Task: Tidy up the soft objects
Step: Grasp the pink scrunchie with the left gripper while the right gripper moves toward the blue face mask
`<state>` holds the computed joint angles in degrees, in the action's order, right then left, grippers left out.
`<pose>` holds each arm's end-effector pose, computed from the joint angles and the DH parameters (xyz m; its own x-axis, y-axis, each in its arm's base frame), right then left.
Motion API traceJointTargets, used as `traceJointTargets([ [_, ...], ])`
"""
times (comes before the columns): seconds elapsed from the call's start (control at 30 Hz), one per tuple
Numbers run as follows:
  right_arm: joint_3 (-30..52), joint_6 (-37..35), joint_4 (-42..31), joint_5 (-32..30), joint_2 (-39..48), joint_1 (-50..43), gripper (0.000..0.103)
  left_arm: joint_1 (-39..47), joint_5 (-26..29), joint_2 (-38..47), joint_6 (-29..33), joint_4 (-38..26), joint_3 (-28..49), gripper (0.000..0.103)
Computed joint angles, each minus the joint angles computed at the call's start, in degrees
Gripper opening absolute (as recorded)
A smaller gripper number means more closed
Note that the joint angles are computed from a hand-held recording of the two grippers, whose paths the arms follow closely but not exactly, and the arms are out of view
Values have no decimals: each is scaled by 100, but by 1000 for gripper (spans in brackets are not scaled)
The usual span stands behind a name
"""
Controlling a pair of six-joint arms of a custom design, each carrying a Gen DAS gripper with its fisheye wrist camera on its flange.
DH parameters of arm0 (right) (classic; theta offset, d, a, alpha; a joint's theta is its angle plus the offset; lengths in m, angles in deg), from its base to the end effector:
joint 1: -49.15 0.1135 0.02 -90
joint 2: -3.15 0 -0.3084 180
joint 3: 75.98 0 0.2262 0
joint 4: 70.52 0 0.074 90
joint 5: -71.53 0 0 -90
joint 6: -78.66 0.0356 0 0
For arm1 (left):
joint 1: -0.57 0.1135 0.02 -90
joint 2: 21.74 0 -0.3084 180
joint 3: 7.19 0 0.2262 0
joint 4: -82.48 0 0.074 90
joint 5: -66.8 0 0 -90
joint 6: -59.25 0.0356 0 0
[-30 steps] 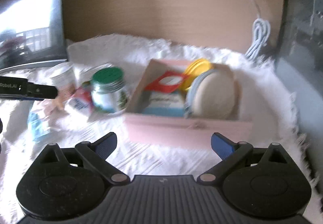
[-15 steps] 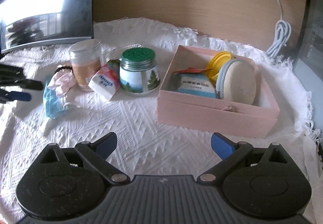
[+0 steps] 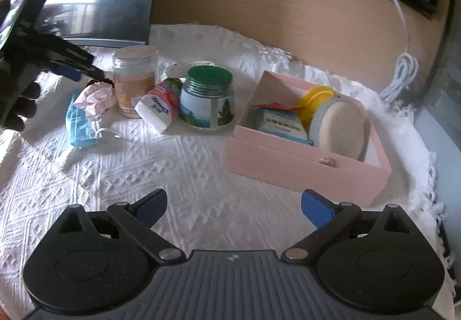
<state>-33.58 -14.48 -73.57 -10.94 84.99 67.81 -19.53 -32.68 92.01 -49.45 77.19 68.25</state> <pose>0.2208 0.0697 0.2013 -0.6266 -0.2689 -0.7314 -0.2604 0.9569 -0.1288 0.3783 -0.1322 0.1803 -0.6862 -0.0856 -0.7224 0.0073 0.9922 -0.1246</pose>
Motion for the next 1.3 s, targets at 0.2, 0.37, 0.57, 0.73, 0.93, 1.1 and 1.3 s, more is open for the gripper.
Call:
traceJointTargets([
  [0.2,215,-101,127,65,405,451,99,78,207,411,531,-192,518,62],
  [0.37,225,-165,166,113,433,613,99,135,324,767,703,-495,962,33],
  [0.57,352,-138,49,-2,546,576,86,178,534,612,557,-584,799,20],
  [0.73,745,-357,78,-319,856,792,74,306,825,-213,83,60,-392,19],
  [0.93,1439,-823,305,-575,1485,1144,74,462,1058,-1225,-745,686,-1906,17],
  [1.1,2178,-1025,173,-897,2197,1428,74,733,1333,-1573,-1489,1305,-2892,17],
  [1.3,3234,-941,-357,-1154,3244,1707,74,1039,1268,-1911,-1722,1652,-3435,21],
])
